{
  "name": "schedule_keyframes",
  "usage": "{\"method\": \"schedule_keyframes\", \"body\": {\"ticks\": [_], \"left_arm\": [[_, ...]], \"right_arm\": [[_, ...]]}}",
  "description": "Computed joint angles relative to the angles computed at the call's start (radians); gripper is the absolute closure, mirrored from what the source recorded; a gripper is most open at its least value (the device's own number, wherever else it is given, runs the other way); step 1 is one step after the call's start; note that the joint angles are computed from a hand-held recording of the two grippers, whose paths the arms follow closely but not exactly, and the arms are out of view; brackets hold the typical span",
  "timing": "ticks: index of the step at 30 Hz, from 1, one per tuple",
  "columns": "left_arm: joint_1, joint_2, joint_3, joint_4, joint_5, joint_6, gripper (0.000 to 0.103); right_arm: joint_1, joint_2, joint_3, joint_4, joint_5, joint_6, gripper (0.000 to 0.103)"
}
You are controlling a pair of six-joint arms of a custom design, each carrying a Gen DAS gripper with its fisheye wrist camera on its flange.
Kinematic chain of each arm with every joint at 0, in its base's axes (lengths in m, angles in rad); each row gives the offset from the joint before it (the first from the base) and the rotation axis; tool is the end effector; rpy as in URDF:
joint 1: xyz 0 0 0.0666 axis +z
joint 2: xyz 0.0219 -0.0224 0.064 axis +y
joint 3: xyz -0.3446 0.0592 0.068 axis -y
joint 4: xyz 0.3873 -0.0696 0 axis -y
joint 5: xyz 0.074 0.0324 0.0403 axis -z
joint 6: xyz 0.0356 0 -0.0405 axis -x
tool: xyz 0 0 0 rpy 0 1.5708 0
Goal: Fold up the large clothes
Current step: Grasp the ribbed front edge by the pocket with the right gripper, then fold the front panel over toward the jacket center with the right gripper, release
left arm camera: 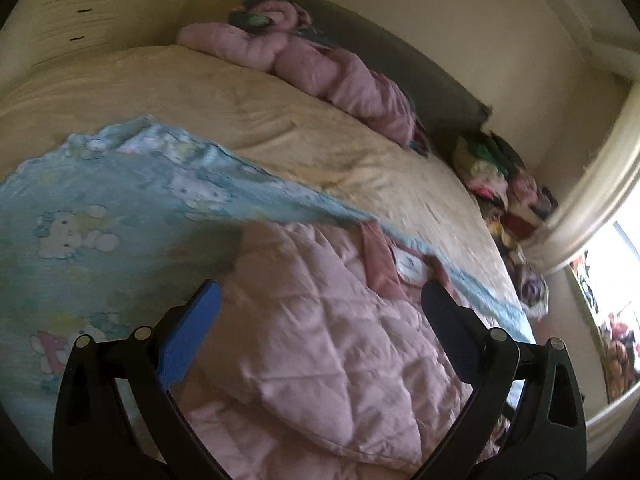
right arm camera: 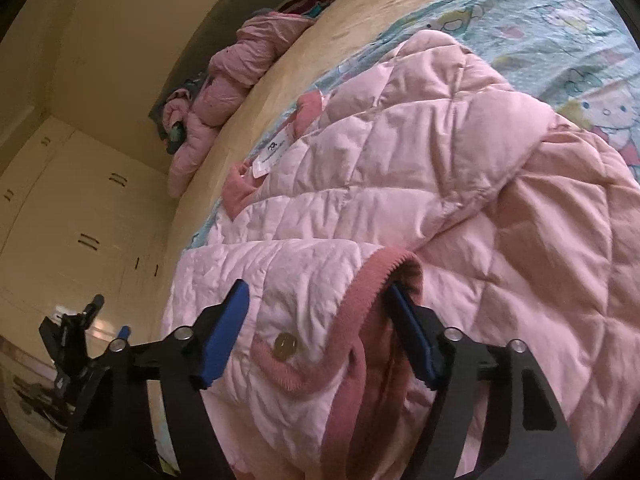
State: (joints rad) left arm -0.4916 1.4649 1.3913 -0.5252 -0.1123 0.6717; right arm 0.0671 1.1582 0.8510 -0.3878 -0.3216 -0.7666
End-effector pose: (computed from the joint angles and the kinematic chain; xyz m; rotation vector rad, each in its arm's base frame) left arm 0.4686 -0.2468 0.3902 -0.2648 2.2010 -0.5390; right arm 0.3962 0.0375 0.2873 0.6362 2.2641 0.7923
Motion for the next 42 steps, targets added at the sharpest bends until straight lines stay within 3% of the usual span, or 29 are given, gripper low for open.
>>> {"method": "schedule_keyframes", "body": {"ticks": [2, 7, 8, 15, 19, 24, 42], "left_arm": [[0.009, -0.01, -0.008, 0.007, 0.0, 0.013, 0.009], [0.026, -0.026, -0.021, 0.003, -0.005, 0.03, 0.009], [0.03, -0.027, -0.024, 0.005, 0.002, 0.034, 0.009], [0.042, -0.03, -0.035, 0.011, 0.028, 0.046, 0.009], [0.043, -0.021, -0.031, 0.007, 0.031, 0.045, 0.009], [0.041, -0.001, -0.016, -0.009, 0.027, 0.033, 0.009], [-0.019, 0.131, 0.083, -0.041, 0.078, -0.088, 0.01]], "right_arm": [[0.007, 0.009, 0.005, 0.006, 0.008, 0.017, 0.061], [0.055, 0.01, 0.061, -0.027, 0.078, 0.145, 0.091], [0.063, 0.009, 0.075, -0.026, 0.091, 0.171, 0.093], [0.1, -0.042, 0.203, -0.057, 0.153, 0.368, 0.097], [0.099, -0.017, 0.315, -0.111, 0.186, 0.463, 0.097], [0.105, 0.024, 0.384, -0.11, 0.276, 0.58, 0.098], [0.036, 0.148, 0.394, -0.096, 0.283, 0.531, 0.098]]}}
